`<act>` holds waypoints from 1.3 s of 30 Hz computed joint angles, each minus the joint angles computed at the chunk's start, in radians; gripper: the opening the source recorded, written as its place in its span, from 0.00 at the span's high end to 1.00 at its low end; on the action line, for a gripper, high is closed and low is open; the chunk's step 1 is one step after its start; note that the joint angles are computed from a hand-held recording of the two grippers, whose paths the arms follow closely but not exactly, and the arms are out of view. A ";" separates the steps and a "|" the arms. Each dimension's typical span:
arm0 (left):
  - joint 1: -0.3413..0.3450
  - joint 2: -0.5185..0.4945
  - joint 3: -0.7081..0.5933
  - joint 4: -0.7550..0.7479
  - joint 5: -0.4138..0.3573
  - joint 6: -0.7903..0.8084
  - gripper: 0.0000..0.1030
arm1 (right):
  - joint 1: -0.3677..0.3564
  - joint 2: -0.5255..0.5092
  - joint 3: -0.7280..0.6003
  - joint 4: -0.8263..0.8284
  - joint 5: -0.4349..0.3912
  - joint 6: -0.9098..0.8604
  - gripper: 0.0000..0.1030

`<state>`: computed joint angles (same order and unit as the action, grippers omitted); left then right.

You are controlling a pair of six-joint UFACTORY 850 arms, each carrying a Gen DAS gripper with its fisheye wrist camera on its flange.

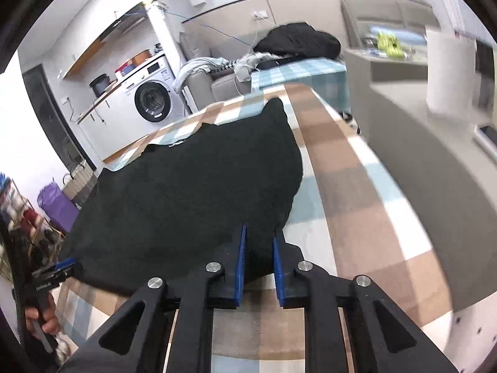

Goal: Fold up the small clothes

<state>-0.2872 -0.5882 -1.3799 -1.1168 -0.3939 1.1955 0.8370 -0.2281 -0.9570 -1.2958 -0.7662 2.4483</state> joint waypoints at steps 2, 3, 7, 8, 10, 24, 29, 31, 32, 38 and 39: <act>0.006 -0.001 -0.003 -0.008 -0.008 -0.007 0.34 | -0.019 -0.035 -0.034 0.156 0.000 -0.153 0.85; 0.011 -0.001 -0.006 -0.008 -0.010 -0.018 0.34 | -0.025 -0.032 -0.028 0.184 0.020 -0.178 0.85; 0.034 0.016 0.008 -0.037 0.006 -0.025 0.34 | -0.013 -0.014 -0.015 0.139 -0.006 -0.119 0.80; 0.042 0.022 0.013 -0.054 0.005 -0.022 0.34 | -0.011 -0.009 -0.017 0.121 -0.020 -0.107 0.80; 0.066 0.037 0.032 -0.102 0.000 -0.013 0.34 | -0.017 0.003 -0.010 0.074 -0.010 -0.073 0.76; 0.168 0.023 0.055 -0.197 -0.047 -0.151 0.37 | 0.017 -0.027 -0.050 -0.169 -0.027 0.146 0.61; 0.102 -0.030 -0.024 -0.144 0.098 -0.236 0.46 | 0.000 -0.106 -0.123 -0.197 0.062 0.111 0.61; 0.080 -0.053 -0.060 -0.045 0.146 -0.336 0.64 | -0.006 -0.126 -0.144 -0.207 0.089 0.094 0.61; 0.077 -0.063 -0.073 -0.047 0.143 -0.338 0.70 | -0.009 -0.138 -0.160 -0.205 0.097 0.080 0.61; 0.077 -0.035 -0.041 -0.350 0.142 -0.031 0.86 | -0.021 -0.182 -0.215 -0.203 0.145 0.048 0.61; 0.081 -0.024 -0.029 -0.402 0.136 0.022 0.86 | -0.021 -0.186 -0.222 -0.195 0.148 0.031 0.61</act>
